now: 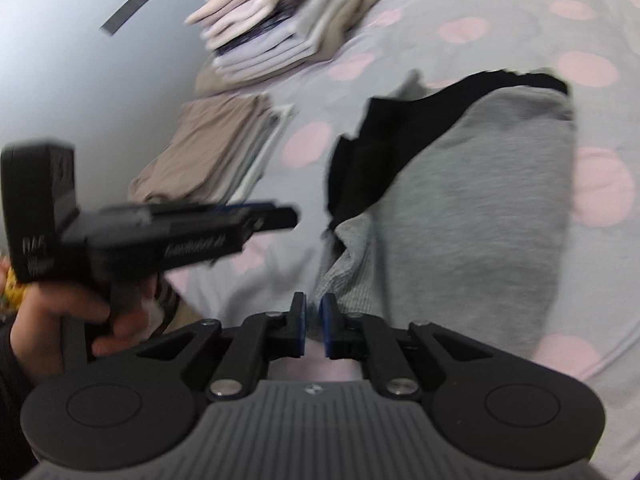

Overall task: Fold clothes
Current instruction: 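Pinch the folded shirt with both grippers and lift it off the bed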

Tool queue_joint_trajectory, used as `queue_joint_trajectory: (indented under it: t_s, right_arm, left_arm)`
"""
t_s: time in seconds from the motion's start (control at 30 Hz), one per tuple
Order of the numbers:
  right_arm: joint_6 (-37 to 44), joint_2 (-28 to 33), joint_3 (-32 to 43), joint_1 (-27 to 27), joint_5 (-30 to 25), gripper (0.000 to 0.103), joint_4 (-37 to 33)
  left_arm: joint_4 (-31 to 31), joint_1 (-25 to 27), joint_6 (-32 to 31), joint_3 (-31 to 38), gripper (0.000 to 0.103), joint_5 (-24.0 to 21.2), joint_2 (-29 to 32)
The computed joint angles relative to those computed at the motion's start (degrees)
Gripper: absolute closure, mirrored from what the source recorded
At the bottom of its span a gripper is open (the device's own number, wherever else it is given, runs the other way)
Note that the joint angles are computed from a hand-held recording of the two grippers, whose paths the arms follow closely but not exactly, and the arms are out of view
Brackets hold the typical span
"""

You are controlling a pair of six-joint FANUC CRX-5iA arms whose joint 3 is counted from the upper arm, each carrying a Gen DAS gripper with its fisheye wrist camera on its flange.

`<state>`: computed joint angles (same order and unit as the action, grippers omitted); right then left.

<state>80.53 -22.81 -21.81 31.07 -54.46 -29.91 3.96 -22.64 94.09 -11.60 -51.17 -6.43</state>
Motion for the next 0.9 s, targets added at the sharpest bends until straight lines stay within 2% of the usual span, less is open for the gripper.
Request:
queue_joint_trajectory:
  t_s: [0.07,0.17,0.3,0.37,0.43,0.47,0.57,0.7,0.73,0.77,0.8,0.87,0.9]
  right_arm:
    - [2.6,0.1,0.4,-0.2,-1.0,0.090,-1.9]
    - [3.2,-0.7,-0.2,0.8,-0.9,0.090,-0.5]
    - [-6.2,-3.8,-4.5,7.0,3.0,0.090,12.8]
    - [-12.3,-5.2,-7.4,10.3,3.7,0.090,21.4]
    - [-18.0,-6.3,-10.3,13.2,3.6,0.090,29.8]
    - [-19.1,-6.2,-11.0,13.4,2.9,0.090,31.5]
    - [-17.5,-4.5,-10.7,10.5,0.9,0.089,29.1]
    - [-13.6,-3.4,-9.8,5.8,0.2,0.090,23.4]
    - [-13.1,-3.6,-9.6,5.0,0.1,0.087,22.6]
    - [-12.6,-4.1,-9.5,4.3,0.5,0.079,21.9]
    - [-12.0,-4.7,-9.4,3.4,1.0,0.074,21.1]
    - [-11.9,-6.1,-9.7,1.8,2.4,0.061,20.5]
    - [-11.9,-6.6,-9.8,0.8,3.1,0.060,20.2]
  left_arm:
    - [0.4,0.1,0.8,-0.3,0.084,0.5,-0.3]
    - [1.4,0.1,0.2,-0.9,0.083,1.1,-0.4]
    - [2.1,-0.5,-1.0,-1.5,0.075,2.1,-0.4]
    - [1.8,-1.4,-1.5,-1.3,0.074,2.1,0.1]
    - [-1.6,-3.1,-0.6,0.3,0.074,0.9,1.6]
    - [-3.9,-4.0,0.2,1.5,0.074,-0.2,2.5]
    - [-8.4,-5.7,1.5,3.3,0.074,-2.2,4.9]
    - [-7.4,-5.1,0.5,2.4,0.073,-1.4,4.7]
    - [-7.2,-5.0,0.4,2.2,0.073,-1.2,4.4]
    - [-7.1,-4.9,0.2,1.9,0.072,-0.8,4.1]
    - [-6.9,-4.7,0.1,1.6,0.069,0.2,3.7]
    - [-6.5,-4.4,-0.1,1.0,0.054,2.3,2.9]
    - [-6.3,-4.3,-0.2,0.7,0.048,3.4,2.4]
